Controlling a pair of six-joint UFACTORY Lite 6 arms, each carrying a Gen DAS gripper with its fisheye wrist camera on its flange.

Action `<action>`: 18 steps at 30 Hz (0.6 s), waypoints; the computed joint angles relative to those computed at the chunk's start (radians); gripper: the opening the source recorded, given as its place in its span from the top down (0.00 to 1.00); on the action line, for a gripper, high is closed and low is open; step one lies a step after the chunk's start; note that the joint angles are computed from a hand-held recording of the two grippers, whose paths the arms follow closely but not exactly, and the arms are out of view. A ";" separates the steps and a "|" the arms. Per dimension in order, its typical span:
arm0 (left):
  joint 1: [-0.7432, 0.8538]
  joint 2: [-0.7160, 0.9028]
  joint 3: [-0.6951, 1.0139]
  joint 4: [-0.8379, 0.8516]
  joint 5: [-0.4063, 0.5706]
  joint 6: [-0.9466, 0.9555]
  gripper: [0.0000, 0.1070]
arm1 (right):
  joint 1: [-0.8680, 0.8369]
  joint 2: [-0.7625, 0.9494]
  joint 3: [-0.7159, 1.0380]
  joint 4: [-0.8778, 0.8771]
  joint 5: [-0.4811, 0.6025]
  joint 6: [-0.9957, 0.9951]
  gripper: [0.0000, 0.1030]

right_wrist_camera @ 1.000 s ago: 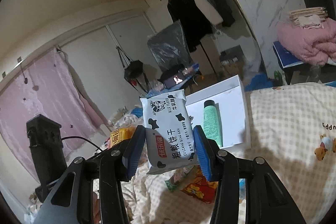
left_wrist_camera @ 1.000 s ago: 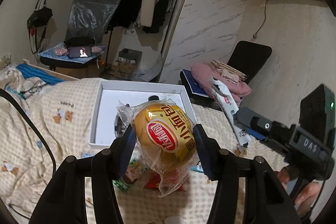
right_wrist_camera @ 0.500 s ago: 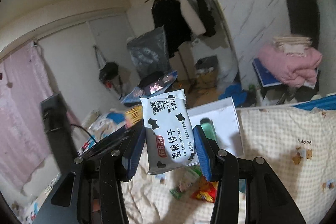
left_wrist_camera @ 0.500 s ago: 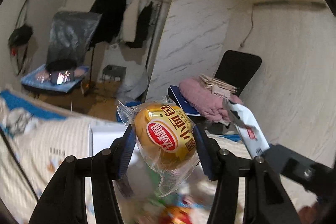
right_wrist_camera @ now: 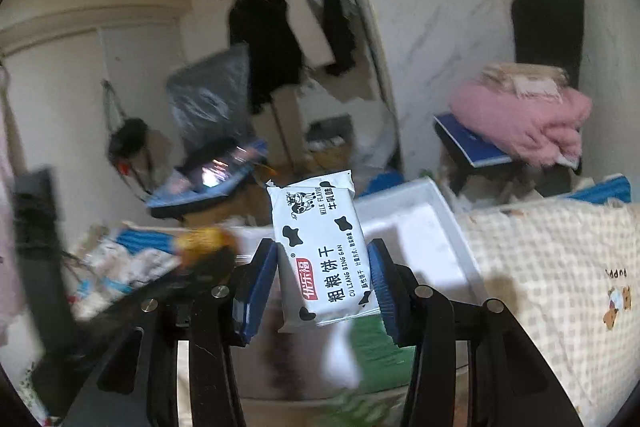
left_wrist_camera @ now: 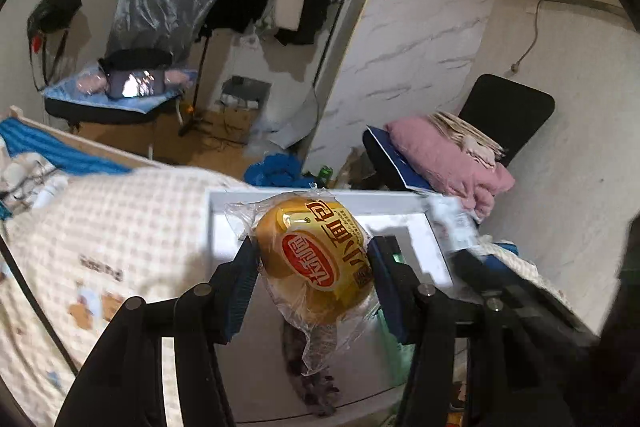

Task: Organize objects
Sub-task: 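Carry the bun and biscuit packet with both tools over the white box, then lower the bun and biscuit packet into the box and open both tools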

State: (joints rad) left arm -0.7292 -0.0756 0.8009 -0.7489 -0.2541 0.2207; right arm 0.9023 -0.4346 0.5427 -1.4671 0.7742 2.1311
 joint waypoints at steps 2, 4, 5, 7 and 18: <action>-0.007 0.061 0.020 0.084 0.000 -0.097 0.45 | -0.041 0.025 -0.064 -0.098 -0.009 0.059 0.53; -0.038 0.131 0.046 0.010 -0.029 -0.027 0.45 | -0.018 0.017 -0.134 -0.175 0.040 0.142 0.53; -0.059 0.156 0.057 -0.056 -0.050 0.042 0.45 | 0.001 0.014 -0.160 -0.198 0.068 0.164 0.53; -0.085 0.186 0.066 -0.082 -0.077 0.055 0.45 | 0.051 0.028 -0.201 -0.219 0.145 0.201 0.53; -0.178 0.305 0.107 -0.130 -0.231 0.055 0.45 | -0.087 -0.014 -0.339 -0.404 0.053 0.471 0.53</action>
